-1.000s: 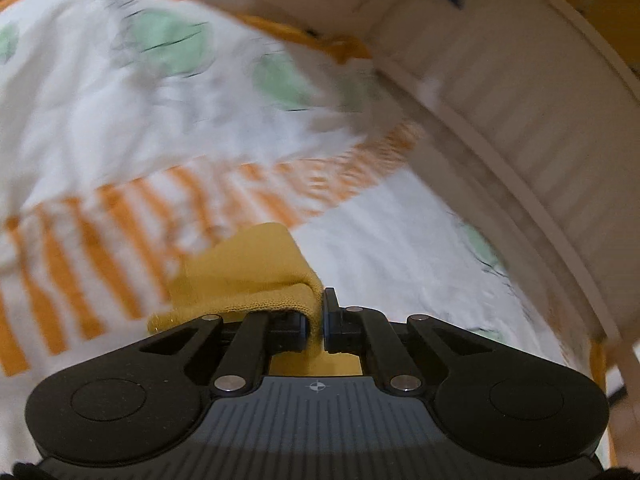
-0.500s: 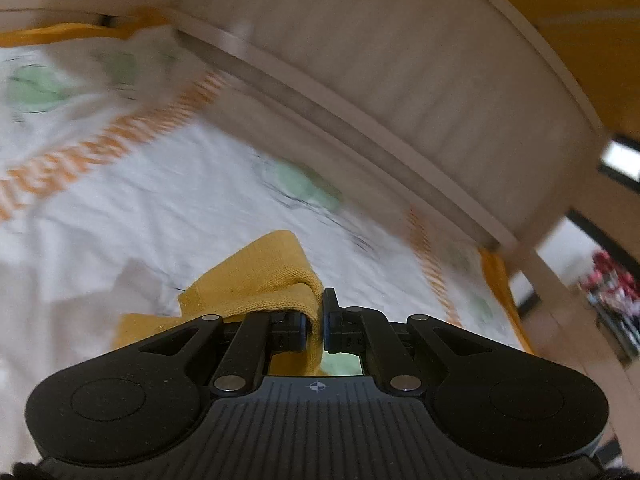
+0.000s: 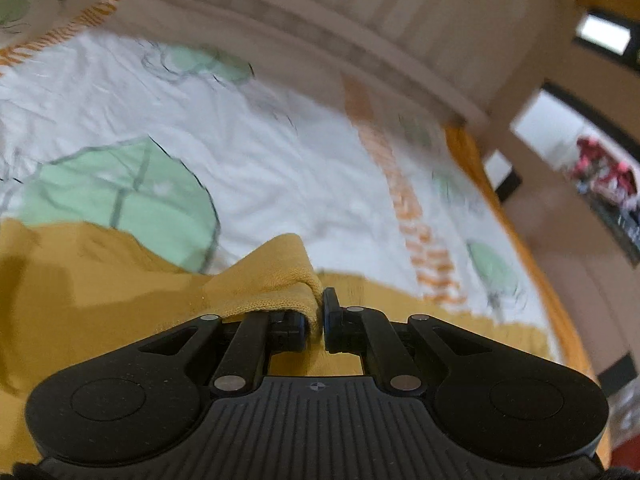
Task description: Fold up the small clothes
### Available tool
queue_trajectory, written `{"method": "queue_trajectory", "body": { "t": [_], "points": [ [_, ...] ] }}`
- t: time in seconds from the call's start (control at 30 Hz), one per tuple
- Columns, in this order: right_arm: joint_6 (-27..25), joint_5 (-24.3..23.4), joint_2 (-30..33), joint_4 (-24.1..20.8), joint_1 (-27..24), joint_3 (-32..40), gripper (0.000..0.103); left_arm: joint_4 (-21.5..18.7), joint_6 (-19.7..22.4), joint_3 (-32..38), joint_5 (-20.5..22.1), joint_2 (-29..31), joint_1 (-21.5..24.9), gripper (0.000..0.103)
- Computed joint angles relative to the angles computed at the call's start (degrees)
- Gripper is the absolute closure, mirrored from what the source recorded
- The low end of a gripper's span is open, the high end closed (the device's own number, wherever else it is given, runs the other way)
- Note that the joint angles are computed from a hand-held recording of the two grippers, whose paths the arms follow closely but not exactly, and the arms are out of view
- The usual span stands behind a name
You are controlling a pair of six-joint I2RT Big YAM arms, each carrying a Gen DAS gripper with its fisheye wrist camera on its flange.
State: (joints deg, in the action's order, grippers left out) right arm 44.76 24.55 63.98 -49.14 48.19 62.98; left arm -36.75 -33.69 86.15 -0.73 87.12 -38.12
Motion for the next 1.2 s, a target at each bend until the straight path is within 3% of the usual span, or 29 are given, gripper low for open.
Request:
{"method": "queue_trajectory", "body": {
  "t": [0.1, 0.13, 0.17, 0.23, 0.37, 0.57, 0.8, 1.0, 1.2],
  "points": [
    [2.2, -2.3, -1.0, 0.9, -1.1, -0.8, 0.001, -1.5, 1.4, 1.3, -0.8, 2.3, -1.6, 0.094],
    [2.7, -3.0, -1.3, 1.3, -1.4, -1.2, 0.001, -2.4, 1.6, 1.9, -0.8, 2.8, -2.1, 0.089],
    [3.0, -3.3, -1.6, 1.4, -1.6, -1.4, 0.001, -3.7, 1.9, 2.5, -0.5, 3.1, -2.3, 0.072],
    [3.2, -3.5, -1.6, 1.4, -1.8, -1.5, 0.001, -5.4, 2.6, 3.1, -0.7, 3.5, -2.7, 0.053],
    [3.4, -3.5, -1.0, 0.6, -2.4, -1.3, 0.001, -6.9, 5.3, 2.9, -3.0, 3.0, -3.9, 0.039],
    [3.8, -3.5, -0.4, 0.0, -2.5, -1.4, 0.001, -7.4, 8.8, 0.2, -4.0, 0.1, -4.1, 0.039],
    [4.2, -4.2, -0.1, -0.1, -2.6, -1.8, 0.000, -8.5, 10.5, -6.4, -0.4, -6.4, -2.8, 0.039],
    [4.5, -3.8, 0.0, -0.7, -2.6, -2.0, 0.000, -15.8, 14.9, -13.0, 5.3, -13.5, -1.6, 0.039],
    [4.5, -3.3, 0.5, -1.4, -2.3, -1.9, 0.000, -30.8, 20.3, -17.0, 6.5, -19.5, -1.3, 0.039]
  ]
}}
